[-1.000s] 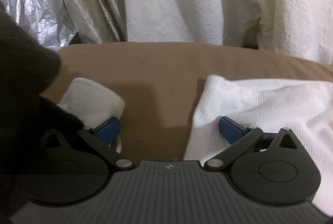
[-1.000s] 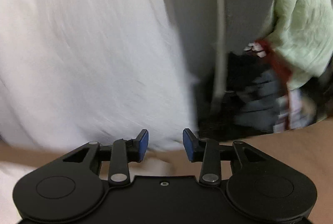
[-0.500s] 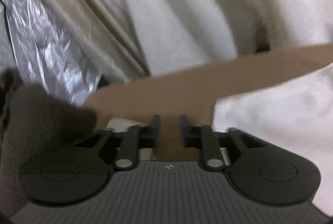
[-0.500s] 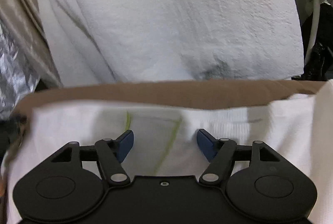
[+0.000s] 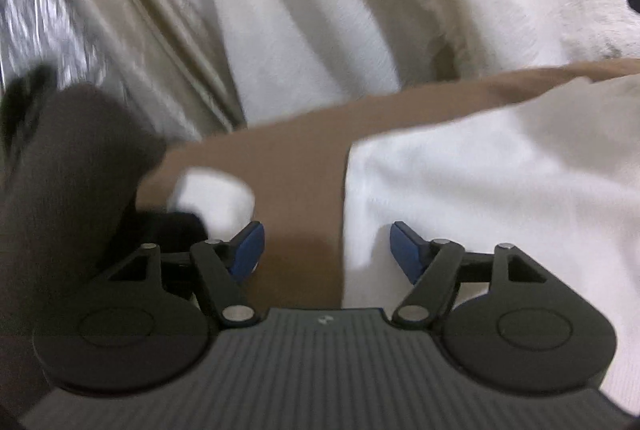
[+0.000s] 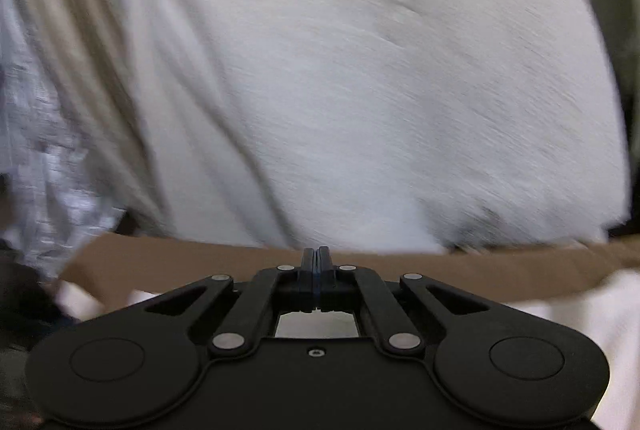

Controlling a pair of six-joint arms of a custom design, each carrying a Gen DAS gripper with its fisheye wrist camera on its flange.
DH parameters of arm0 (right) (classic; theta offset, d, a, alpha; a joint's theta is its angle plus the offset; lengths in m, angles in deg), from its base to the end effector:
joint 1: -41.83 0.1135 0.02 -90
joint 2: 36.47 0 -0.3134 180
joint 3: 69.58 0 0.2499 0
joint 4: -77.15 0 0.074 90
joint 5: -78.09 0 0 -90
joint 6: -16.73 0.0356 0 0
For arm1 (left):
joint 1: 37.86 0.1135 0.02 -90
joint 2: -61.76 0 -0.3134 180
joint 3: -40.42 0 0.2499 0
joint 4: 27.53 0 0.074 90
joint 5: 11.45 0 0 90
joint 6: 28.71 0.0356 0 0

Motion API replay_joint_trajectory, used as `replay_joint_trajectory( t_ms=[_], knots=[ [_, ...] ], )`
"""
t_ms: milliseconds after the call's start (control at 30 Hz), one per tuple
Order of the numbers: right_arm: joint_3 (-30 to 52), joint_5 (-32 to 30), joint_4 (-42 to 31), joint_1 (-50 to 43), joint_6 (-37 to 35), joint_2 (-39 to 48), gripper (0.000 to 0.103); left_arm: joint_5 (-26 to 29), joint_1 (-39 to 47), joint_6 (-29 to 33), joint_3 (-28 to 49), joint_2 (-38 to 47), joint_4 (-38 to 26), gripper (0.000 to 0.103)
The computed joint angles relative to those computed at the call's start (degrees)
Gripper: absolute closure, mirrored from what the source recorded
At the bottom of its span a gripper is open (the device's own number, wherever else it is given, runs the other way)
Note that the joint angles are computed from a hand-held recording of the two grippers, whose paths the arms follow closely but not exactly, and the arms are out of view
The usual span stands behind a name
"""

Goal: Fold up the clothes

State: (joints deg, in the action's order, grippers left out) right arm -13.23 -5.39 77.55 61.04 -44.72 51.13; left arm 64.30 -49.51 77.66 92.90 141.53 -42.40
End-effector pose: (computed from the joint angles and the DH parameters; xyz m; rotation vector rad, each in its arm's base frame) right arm 0.2982 0.0996 0.2409 0.2417 2.1146 0.3779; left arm 0.2631 -0.0453 0.2345 0.4326 2.2600 0.3289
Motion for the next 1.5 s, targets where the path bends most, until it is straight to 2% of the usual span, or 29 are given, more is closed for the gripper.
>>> replay_joint_trajectory(
  t_ms=[33,100,133,167,200,267,300,333,400,433,467,500,567,733,800,900,1000,1067,1133,1233,1333,1367,1400,1433,1500],
  knots=[
    [1.89,-0.02,-2.73,0.32,-0.31,0.03,0.103,0.98,1.52,-1.09,1.08,0.08,-2.76,0.03],
    [8.43,4.18,-15.95,1.59,1.3,1.31,0.094,3.11,4.13,-2.03,2.33,-1.24,-8.1,0.029],
    [10.83,7.08,-22.1,2.42,2.54,2.16,0.074,4.22,5.1,-1.92,1.64,-3.57,-10.35,0.028],
    [12.78,9.87,-27.6,3.33,3.74,3.09,0.05,5.38,6.06,-1.55,1.01,-5.96,-12.52,0.026],
    [13.66,12.52,-31.61,4.29,4.96,3.87,0.043,6.11,6.47,-0.84,-0.12,-8.69,-13.7,0.023],
    [12.53,14.65,-34.81,5.01,7.21,5.4,0.036,4.41,4.99,-1.25,-5.34,-15.71,-13.61,0.013],
    [11.25,14.43,-34.39,4.93,7.88,5.83,0.033,3.92,4.22,-1.38,-7.76,-19.15,-13.74,0.012],
    [8.55,14.76,-30.88,4.99,7.88,5.17,0.032,4.56,3.77,-1.21,-10.2,-21.55,-12.99,0.011],
    [3.34,16.53,-23.25,5.44,7.42,3.52,0.034,1.47,0.72,-3.12,-13.78,-25.42,-12.66,0.012],
    [2.55,16.97,-22.14,5.5,7.39,3.25,0.058,0.1,-0.16,-3.96,-14.82,-26.44,-12.14,0.012],
    [1.85,17.23,-21.36,5.38,7.29,2.74,0.096,0.77,0.48,-4.03,-15.19,-27.31,-11.9,0.012],
    [1.1,17.08,-20.64,5.11,7.1,1.76,0.098,1.65,1.49,-3.99,-15.36,-27.82,-11.56,0.012],
    [-0.48,16.33,-19.08,4.54,6.68,-0.59,0.099,3.98,5.09,-3.9,-14.24,-26.42,-10.51,0.012],
    [-4.41,13.21,-5.81,6.12,0.19,-4.08,0.099,8.42,11.57,-5.07,-10.83,-25.35,-14.36,0.012],
    [-1.47,12.54,-6.59,7.22,-1.79,-1.85,0.099,7.26,11.68,-4.42,-11.02,-25.28,-14.47,0.012],
    [5.26,11.57,-13.08,7.25,-2.13,5.23,0.097,6.54,12.73,-2.28,-12.05,-26.58,-15.36,0.012],
    [9.25,11.0,-17.1,7.24,-2.21,9.32,0.082,8.33,15.59,1.56,-13.44,-30.22,-17.49,0.011],
    [8.56,7.18,-15.11,6.73,-3.48,7.5,0.053,9.7,17.85,5.82,-15.47,-32.2,-16.82,0.007],
    [7.64,2.24,-12.63,5.94,-4.62,5.26,0.049,12.08,20.79,9.36,-17.41,-33.76,-15.7,0.004],
    [11.31,-0.41,-16.59,6.81,-9.83,5.35,0.044,15.88,24.45,11.55,-18.29,-35.47,-16.13,0.004],
    [16.78,3.52,-22.96,8.18,-15.79,9.38,0.043,18.5,26.92,11.96,-18.02,-35.94,-17.14,0.004],
    [18.57,5.47,-25.16,8.76,-18.31,11.69,0.047,18.21,26.93,11.8,-18.12,-36.19,-17.15,0.004],
    [19.9,9.13,-26.8,9.7,-22.07,14.41,0.055,17.67,26.75,11.6,-18.21,-36.53,-17.23,0.004],
    [20.86,13.95,-27.74,10.86,-26.3,17.29,0.075,16.22,25.91,11.29,-18.2,-37.13,-17.73,0.004],
    [20.53,18.11,-25.38,11.04,-26.77,18.53,0.075,12.73,23.82,11.02,-17.75,-37.83,-19.63,0.004]
  ],
)
